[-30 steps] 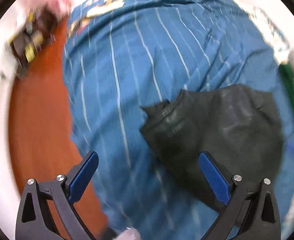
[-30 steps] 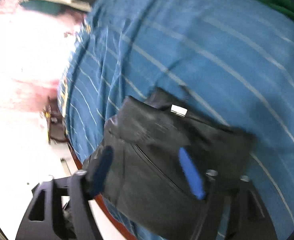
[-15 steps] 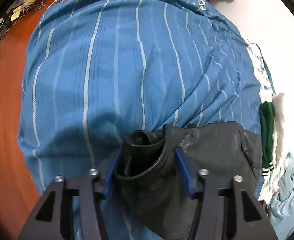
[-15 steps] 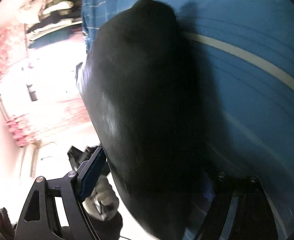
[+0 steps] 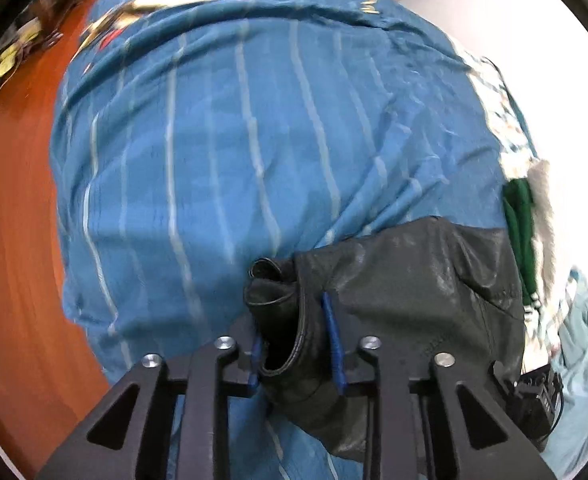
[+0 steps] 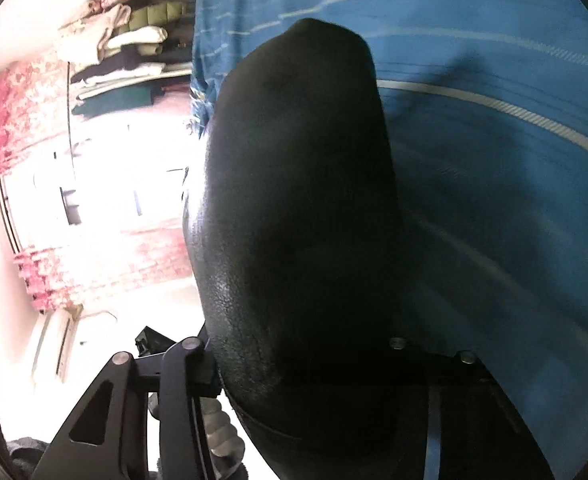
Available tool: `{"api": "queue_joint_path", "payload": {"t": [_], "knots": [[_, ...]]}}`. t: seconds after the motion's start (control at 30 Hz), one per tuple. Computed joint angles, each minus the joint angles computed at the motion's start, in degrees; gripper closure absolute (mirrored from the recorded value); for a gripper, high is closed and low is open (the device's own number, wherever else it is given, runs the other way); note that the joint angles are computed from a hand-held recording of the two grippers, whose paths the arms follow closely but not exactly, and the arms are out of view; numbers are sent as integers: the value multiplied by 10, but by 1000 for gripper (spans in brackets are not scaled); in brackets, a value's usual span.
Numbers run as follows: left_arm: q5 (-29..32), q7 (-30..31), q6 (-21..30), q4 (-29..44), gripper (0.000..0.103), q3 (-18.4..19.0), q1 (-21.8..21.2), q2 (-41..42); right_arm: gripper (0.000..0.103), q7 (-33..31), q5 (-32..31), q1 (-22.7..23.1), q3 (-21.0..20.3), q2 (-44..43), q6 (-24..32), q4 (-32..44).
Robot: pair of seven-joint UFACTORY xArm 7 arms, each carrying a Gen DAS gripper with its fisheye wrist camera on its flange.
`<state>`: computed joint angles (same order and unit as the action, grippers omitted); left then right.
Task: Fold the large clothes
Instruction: 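Lift the folded jacket with both grippers and place it on the white fleece stack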
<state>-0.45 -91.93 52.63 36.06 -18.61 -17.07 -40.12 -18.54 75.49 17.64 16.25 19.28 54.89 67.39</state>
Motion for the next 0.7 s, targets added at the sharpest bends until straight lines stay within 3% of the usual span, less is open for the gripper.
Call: {"api": "queue_joint_path", "payload": {"t": [0.2,0.33,0.53,0.7], "knots": [[7,141,9,87,83,63,7,40,57,52,42,-6,-12,-76,-5,-23],[5,225,-4,168,83,78,22,106,58,83,57,7,-23,-101,-41,4],[11,335,-32,389,83,97,44,287,58,134,23,-8,-44,-67,-66,121],[46,366,-40,677,83,109,30,518,58,178,-33,-51,-46,54,-55,318]]}}
